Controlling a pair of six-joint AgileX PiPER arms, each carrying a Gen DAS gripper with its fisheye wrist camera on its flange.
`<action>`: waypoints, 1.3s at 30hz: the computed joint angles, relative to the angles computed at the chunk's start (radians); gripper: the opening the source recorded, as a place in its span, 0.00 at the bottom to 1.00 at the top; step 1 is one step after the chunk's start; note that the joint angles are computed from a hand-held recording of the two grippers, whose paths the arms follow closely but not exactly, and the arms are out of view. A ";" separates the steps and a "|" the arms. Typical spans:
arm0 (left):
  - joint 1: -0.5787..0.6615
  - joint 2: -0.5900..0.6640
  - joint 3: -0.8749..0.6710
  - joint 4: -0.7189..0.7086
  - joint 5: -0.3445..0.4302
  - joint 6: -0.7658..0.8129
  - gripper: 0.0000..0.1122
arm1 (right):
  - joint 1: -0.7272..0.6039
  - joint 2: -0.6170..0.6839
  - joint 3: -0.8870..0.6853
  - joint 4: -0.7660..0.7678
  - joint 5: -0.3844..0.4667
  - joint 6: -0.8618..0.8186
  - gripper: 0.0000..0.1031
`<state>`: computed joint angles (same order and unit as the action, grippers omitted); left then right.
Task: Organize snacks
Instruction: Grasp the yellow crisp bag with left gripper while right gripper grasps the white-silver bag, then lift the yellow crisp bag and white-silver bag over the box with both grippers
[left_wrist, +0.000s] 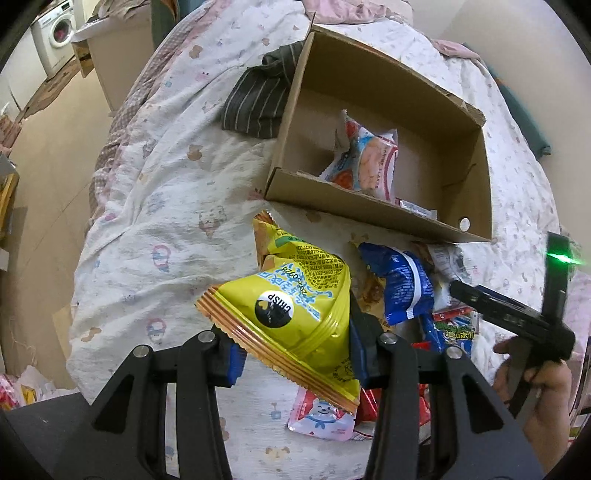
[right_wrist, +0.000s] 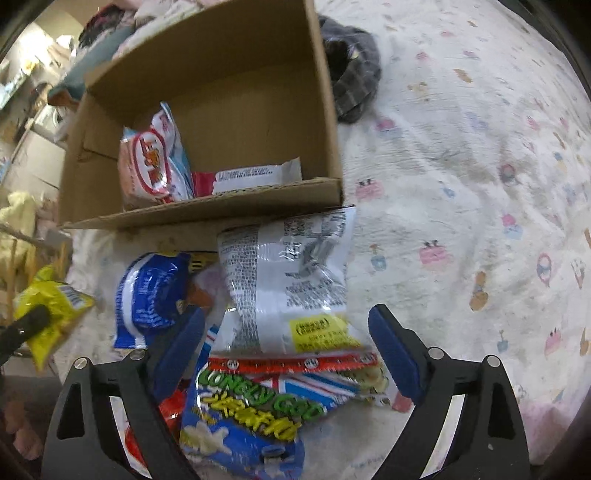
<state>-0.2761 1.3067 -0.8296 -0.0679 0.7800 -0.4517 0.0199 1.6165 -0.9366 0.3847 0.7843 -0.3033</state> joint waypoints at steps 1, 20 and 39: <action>-0.007 -0.001 -0.002 0.017 0.001 -0.013 0.36 | 0.013 0.015 -0.009 -0.014 -0.004 0.015 0.90; -0.039 0.032 -0.018 0.107 -0.003 -0.106 0.36 | 0.115 0.085 -0.062 -0.152 -0.019 0.131 0.52; -0.093 0.048 0.011 0.360 -0.003 -0.362 0.36 | -0.249 -0.191 0.056 0.144 0.211 -0.302 0.48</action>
<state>-0.3687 1.3548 -0.8189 0.2920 0.7768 -0.8137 -0.2294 1.4259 -0.8809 0.5285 0.9949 -0.6049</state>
